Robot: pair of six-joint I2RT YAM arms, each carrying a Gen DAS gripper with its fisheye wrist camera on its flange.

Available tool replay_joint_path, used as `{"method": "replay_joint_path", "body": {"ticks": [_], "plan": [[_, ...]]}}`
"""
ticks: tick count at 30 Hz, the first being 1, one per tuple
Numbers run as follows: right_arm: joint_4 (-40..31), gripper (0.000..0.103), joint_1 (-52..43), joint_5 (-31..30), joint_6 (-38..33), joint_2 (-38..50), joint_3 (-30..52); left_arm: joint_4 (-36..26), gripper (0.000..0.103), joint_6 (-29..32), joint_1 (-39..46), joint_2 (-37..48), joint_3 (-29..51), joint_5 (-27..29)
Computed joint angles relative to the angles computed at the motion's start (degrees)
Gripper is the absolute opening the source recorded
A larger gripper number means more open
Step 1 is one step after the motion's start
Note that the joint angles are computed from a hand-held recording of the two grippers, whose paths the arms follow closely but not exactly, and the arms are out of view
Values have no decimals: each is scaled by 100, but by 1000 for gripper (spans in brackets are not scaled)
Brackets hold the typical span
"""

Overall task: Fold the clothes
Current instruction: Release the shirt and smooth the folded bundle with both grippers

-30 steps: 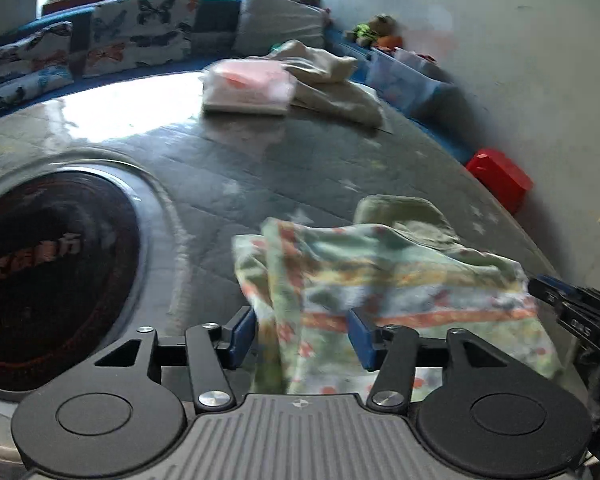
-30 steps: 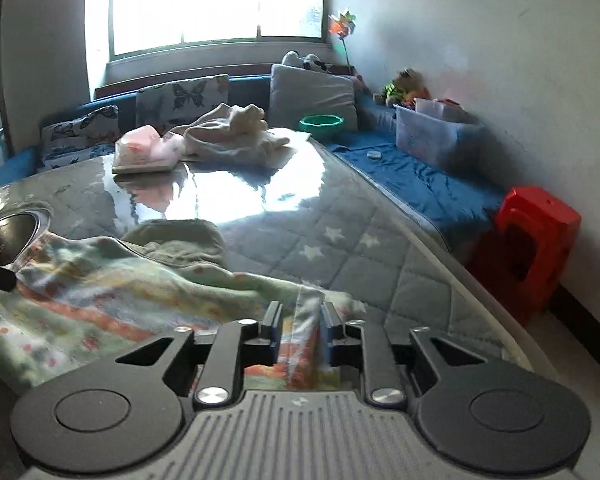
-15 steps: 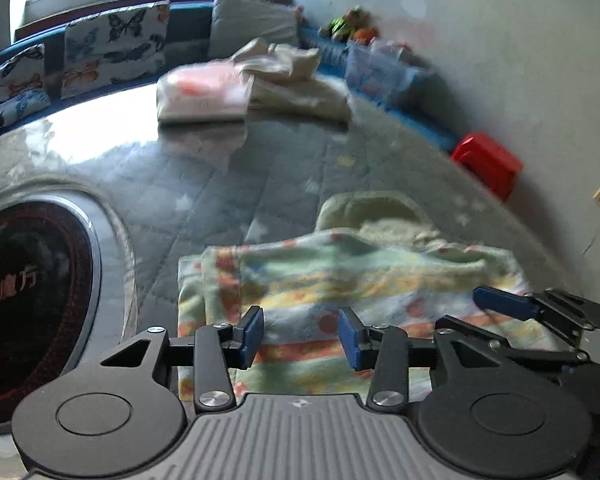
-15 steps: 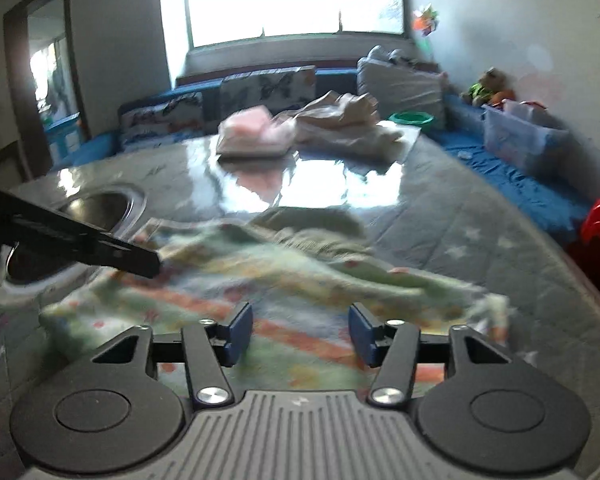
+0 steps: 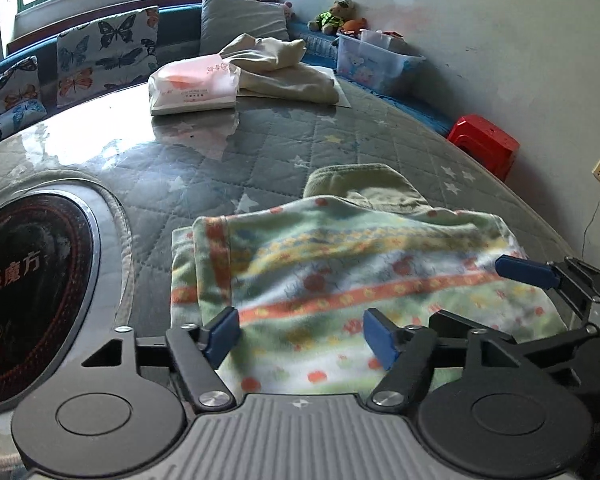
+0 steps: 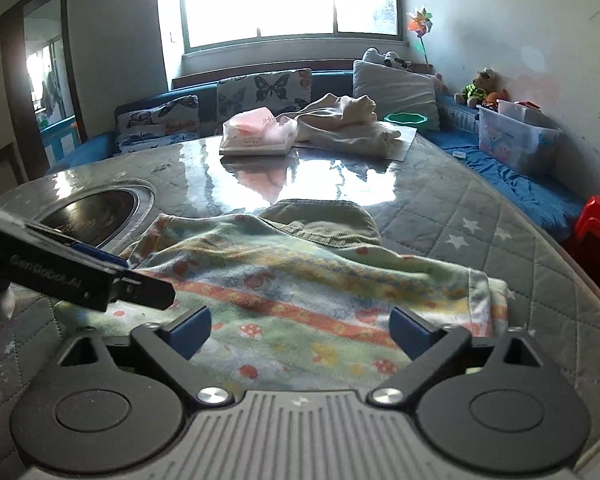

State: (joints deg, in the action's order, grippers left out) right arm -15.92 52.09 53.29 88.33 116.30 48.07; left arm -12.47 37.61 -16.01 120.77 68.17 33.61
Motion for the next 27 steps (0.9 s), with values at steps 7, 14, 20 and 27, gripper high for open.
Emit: {"method": "replay_joint_path", "body": {"ticks": [7,14,20,27], "plan": [[-794,103,342,13,835,118,260,249,92,192,172,-367,-579,6],[-1772,103,757,-26,2027,326,581,534,100,432,461,-767,-1186,62],[-2454,103,1091,-137,2633,548,950,691,103,767,738,-1053,-1678,77],[-2951,103,1332,-129,2912,742,1352,665,103,1086,1039,-1268,-2004,175]]}}
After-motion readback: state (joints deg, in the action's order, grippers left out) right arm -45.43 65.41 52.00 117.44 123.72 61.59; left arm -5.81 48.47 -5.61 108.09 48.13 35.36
